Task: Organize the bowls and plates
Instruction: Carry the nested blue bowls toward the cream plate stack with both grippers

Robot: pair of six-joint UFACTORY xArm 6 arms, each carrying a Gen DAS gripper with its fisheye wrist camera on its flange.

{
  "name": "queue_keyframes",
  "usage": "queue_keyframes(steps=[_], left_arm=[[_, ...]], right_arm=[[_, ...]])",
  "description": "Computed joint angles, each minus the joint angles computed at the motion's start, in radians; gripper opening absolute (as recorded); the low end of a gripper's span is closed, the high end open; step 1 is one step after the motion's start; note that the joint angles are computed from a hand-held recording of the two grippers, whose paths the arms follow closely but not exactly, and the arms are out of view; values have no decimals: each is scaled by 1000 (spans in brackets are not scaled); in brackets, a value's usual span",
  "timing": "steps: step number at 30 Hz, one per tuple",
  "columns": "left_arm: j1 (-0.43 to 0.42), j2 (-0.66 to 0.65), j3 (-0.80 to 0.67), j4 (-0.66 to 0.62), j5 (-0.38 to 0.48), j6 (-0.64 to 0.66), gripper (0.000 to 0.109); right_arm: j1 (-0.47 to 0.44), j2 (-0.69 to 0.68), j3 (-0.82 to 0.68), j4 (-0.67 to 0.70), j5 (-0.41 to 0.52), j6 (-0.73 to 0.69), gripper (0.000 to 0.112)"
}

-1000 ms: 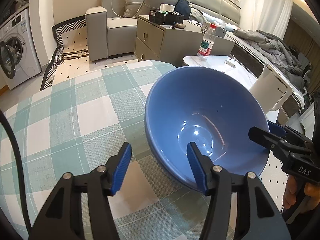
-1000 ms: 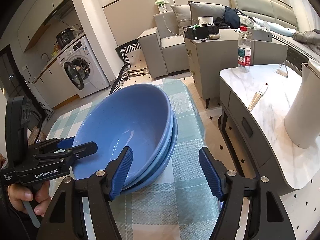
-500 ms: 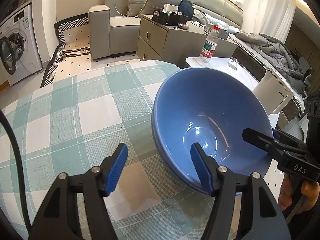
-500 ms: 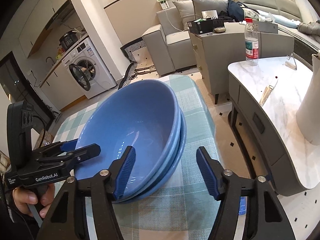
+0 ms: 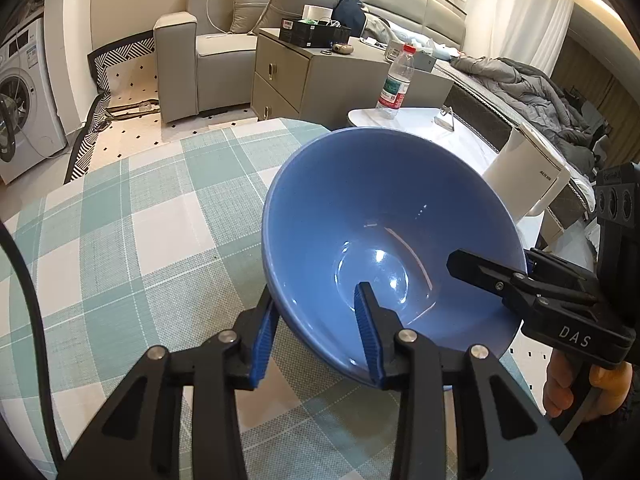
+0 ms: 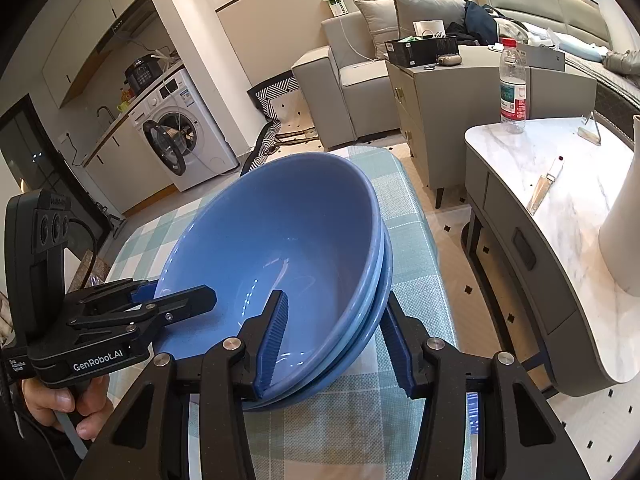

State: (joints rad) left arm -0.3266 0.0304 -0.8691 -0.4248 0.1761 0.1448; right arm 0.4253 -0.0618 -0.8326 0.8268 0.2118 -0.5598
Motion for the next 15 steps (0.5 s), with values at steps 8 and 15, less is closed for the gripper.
queue_keyframes(steps=[8,15], left_arm=[[-1,-7,12,59,-10,-61,37],[0,-32,35,84,-20,-83,36]], right_arm=[[2,-7,8,-3,-10,-7,49],[12,-32,31,0,-23,-10,49]])
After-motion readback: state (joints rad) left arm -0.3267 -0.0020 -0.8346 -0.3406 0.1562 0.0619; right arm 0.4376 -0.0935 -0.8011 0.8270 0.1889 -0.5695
